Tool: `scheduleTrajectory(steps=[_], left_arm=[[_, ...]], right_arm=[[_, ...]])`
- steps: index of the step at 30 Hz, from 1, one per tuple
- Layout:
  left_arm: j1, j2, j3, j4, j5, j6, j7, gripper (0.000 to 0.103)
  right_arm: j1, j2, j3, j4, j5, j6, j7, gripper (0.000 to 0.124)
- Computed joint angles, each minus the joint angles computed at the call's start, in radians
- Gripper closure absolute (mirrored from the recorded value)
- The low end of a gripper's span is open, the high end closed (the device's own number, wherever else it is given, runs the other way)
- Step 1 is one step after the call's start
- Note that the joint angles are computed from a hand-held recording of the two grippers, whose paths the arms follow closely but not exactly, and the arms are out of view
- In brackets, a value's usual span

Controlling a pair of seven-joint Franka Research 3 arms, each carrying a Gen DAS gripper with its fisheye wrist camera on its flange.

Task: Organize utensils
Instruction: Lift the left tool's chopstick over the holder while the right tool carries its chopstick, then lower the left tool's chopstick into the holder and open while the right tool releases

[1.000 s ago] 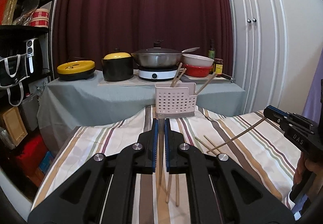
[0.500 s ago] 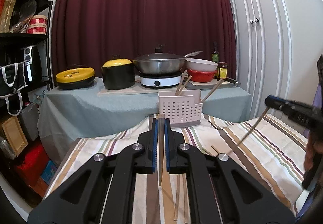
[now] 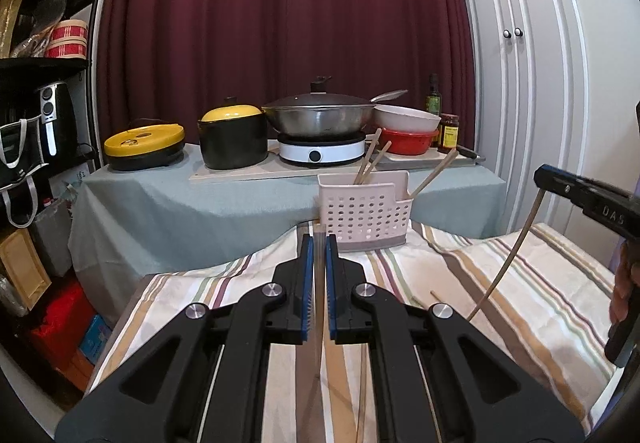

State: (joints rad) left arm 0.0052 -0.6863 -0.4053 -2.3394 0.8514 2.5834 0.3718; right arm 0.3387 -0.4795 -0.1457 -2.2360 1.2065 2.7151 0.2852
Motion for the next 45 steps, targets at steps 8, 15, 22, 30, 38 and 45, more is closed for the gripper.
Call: scheduleTrajectory(steps=[8, 15, 22, 30, 38, 45], left_arm=[[0.059, 0.086, 0.017, 0.132, 0.057, 0.083, 0.036, 0.097], [0.106, 0.252, 0.030, 0.332, 0.111, 0.130, 0.047, 0.097], [0.094, 0.468, 0.062, 0.572, 0.188, 0.122, 0.006, 0.097], [0.021, 0.688, 0.125, 0.823, 0.310, 0.072, -0.004, 0.097], [-0.067, 0.822, 0.225, 0.934, 0.325, 0.089, 0.011, 0.097], [-0.126, 0.856, 0.310, 0.894, 0.279, 0.104, 0.033, 0.097]], right_arm=[[0.012, 0.093, -0.011, 0.152, 0.100, -0.034, -0.081, 0.118], [-0.024, 0.235, 0.022, 0.360, 0.198, -0.075, -0.130, 0.118], [-0.083, 0.409, 0.089, 0.593, 0.315, -0.061, -0.189, 0.118], [-0.156, 0.621, 0.192, 0.848, 0.353, -0.007, -0.199, 0.118], [-0.204, 0.753, 0.289, 0.969, 0.344, 0.025, -0.199, 0.118], [-0.216, 0.791, 0.322, 0.950, 0.281, 0.044, -0.168, 0.118]])
